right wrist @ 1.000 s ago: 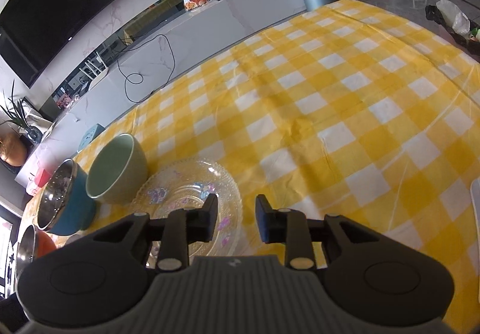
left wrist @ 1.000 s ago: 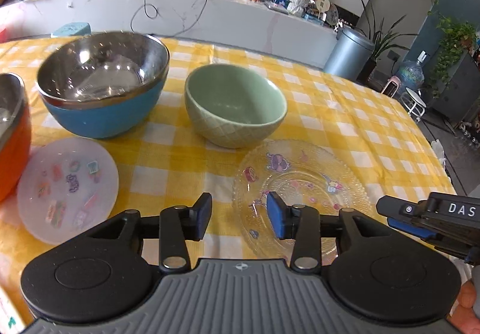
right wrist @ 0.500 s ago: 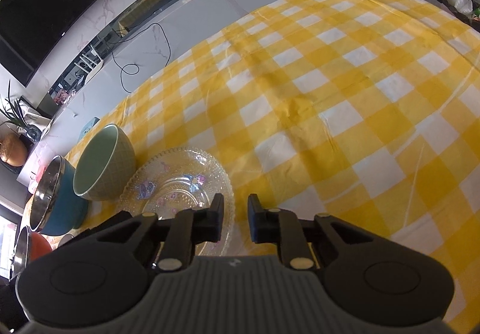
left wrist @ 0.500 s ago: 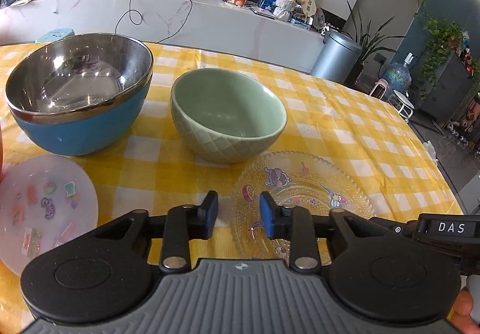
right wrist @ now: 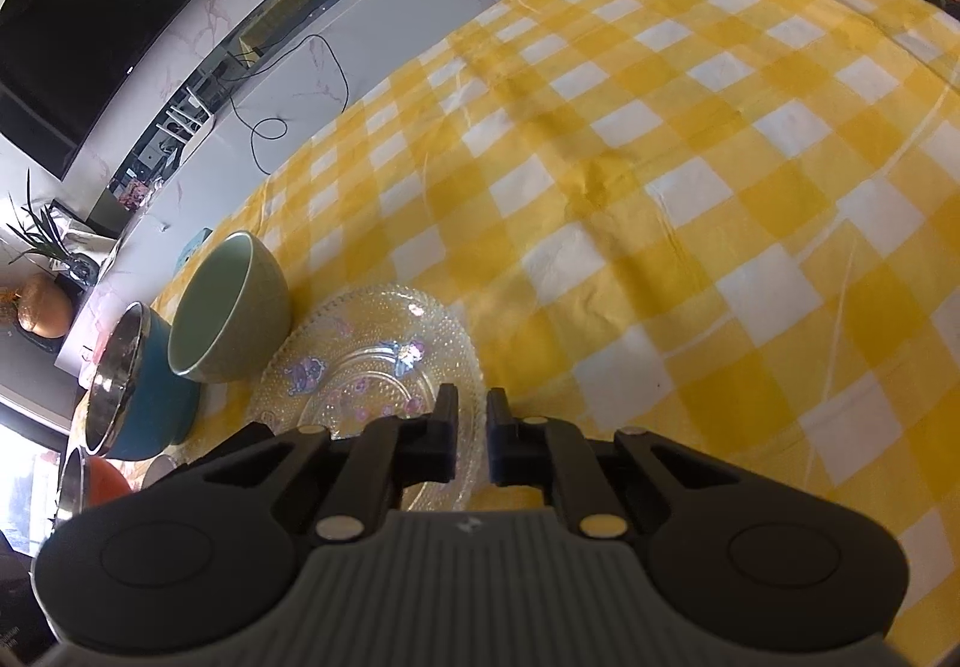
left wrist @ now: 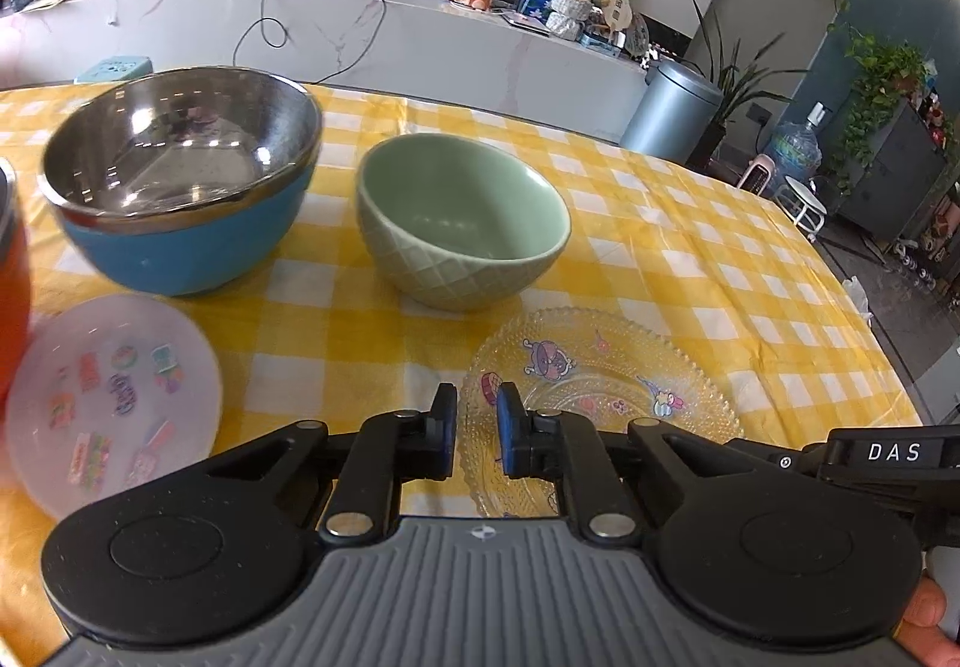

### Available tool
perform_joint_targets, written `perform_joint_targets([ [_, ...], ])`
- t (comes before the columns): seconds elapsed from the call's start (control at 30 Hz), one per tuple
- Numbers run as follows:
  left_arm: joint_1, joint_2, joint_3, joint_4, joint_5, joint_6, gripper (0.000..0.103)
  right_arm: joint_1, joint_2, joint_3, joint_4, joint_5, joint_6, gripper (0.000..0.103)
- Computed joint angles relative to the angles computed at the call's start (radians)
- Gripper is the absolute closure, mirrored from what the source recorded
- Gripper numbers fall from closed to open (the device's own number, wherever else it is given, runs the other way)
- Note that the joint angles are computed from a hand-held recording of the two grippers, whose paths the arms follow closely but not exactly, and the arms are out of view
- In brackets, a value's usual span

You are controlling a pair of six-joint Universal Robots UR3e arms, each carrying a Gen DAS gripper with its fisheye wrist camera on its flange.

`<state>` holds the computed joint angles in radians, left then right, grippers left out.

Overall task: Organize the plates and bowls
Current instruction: 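Lift the glass plate and carry it over the 'Fruity' plate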

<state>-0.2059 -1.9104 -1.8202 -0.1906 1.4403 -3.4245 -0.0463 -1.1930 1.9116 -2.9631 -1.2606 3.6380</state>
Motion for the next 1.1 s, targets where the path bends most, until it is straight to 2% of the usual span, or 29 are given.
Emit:
perform_joint_targets([
  [0.6, 0.044, 0.383, -0.289, -0.085, 0.058, -0.041, 0.088, 0.013, -0.147, 0.113, 0.050, 0.165, -0.044, 0.098],
  [0.93, 0.109, 0.639, -0.429, -0.198, 0.067, -0.010, 0.088, 0.073, -0.221, 0.151, 0.061, 0.205, -0.043, 0.099],
  [1.1, 0.182, 0.800, -0.507, -0.282, 0.044, 0.016, 0.088, 0.117, -0.223, 0.135, 0.072, 0.218, -0.043, 0.099],
])
